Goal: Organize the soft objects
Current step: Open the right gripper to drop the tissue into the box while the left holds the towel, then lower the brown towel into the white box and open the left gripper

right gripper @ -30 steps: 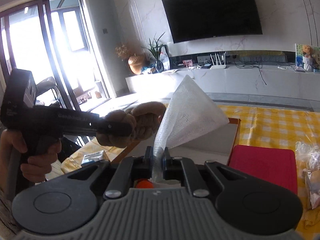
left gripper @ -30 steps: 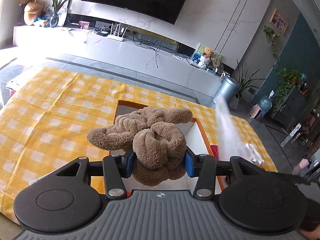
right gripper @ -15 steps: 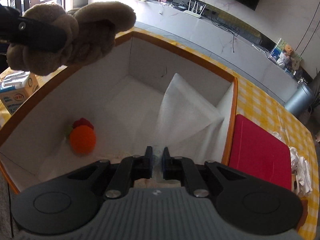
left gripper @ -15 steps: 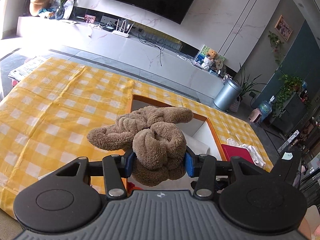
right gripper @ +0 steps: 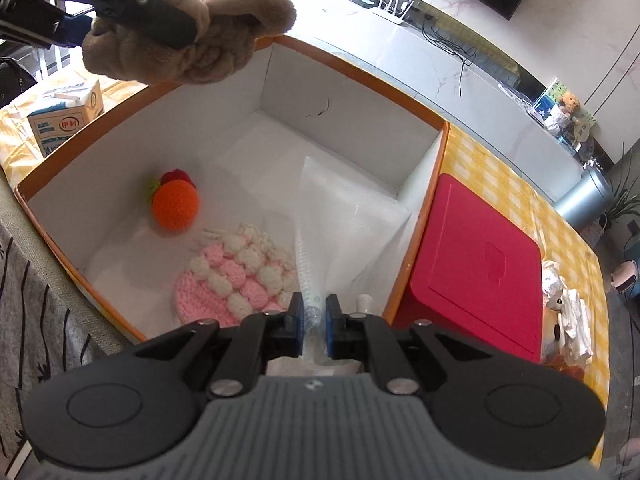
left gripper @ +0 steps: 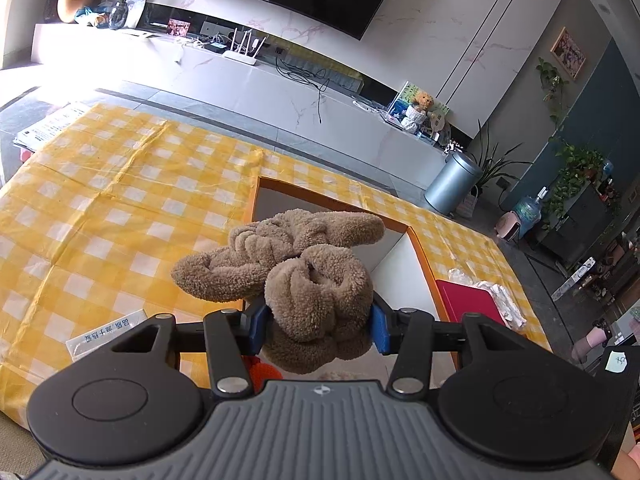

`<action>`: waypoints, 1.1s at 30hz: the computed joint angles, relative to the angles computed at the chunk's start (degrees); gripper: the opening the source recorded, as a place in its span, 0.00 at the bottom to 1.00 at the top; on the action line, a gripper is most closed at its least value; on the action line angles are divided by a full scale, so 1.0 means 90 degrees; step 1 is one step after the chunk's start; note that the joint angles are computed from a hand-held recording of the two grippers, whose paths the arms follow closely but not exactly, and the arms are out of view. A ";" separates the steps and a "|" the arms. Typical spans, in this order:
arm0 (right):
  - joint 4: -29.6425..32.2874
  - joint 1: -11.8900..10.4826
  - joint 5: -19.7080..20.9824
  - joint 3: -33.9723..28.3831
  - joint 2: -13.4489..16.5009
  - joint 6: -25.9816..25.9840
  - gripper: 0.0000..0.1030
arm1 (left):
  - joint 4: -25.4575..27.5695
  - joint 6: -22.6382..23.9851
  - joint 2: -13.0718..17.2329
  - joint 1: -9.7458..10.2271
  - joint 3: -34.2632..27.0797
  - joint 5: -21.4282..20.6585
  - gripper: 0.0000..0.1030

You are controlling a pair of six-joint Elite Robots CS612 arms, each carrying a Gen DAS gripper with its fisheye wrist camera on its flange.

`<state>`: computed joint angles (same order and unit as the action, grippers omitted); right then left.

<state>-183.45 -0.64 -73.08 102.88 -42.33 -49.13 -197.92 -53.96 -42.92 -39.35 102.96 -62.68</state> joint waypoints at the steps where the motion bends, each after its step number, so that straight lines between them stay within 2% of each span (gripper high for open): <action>1: -0.0005 0.0005 -0.0039 -0.0008 0.0001 0.0029 0.09 | -0.0006 -0.0012 -0.0010 0.0001 0.0007 -0.0007 0.55; 5: -0.0011 -0.0048 0.0119 0.0051 -0.0058 0.0046 0.21 | -0.0033 0.0057 -0.0023 -0.0003 0.0016 -0.0039 0.55; 6: 0.0019 -0.0070 0.0224 0.0047 -0.0073 0.0053 0.36 | -0.0028 0.0084 -0.0022 -0.0001 0.0010 -0.0070 0.55; 7: 0.0066 -0.0101 0.0367 0.0055 -0.0093 0.0004 0.43 | -0.0006 0.0097 -0.0021 0.0001 -0.0003 -0.0113 0.55; 9: 0.0193 -0.0169 0.0712 0.0098 -0.0153 -0.0117 0.64 | 0.0045 0.0198 -0.0008 0.0016 -0.0032 -0.0212 0.56; 14: -0.0391 -0.0182 0.0728 0.0198 -0.0139 -0.0088 0.78 | 0.0205 0.0406 0.0042 0.0000 -0.0144 -0.0290 0.56; 19: -0.0508 -0.0304 0.0908 0.0056 -0.0069 0.0525 0.78 | 0.0458 0.0674 0.0101 -0.0006 -0.0288 -0.0512 0.56; 22: -0.0644 -0.0347 0.0846 -0.0033 -0.0013 0.0935 0.79 | 0.0739 0.0754 0.0184 0.0010 -0.0453 -0.0712 0.56; 24: -0.0670 -0.0376 0.0864 -0.0066 0.0010 0.1065 0.79 | 0.1188 0.0783 0.0249 0.0024 -0.0643 -0.0823 0.56; 33: -0.0485 -0.0447 0.1095 -0.0116 0.0051 0.1130 0.79 | 0.3118 0.0767 0.0519 -0.0049 -0.1357 -0.0288 0.56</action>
<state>-187.81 -4.67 -63.22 101.83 -41.87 -38.97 -169.86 -47.06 -38.25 -39.79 90.75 -65.27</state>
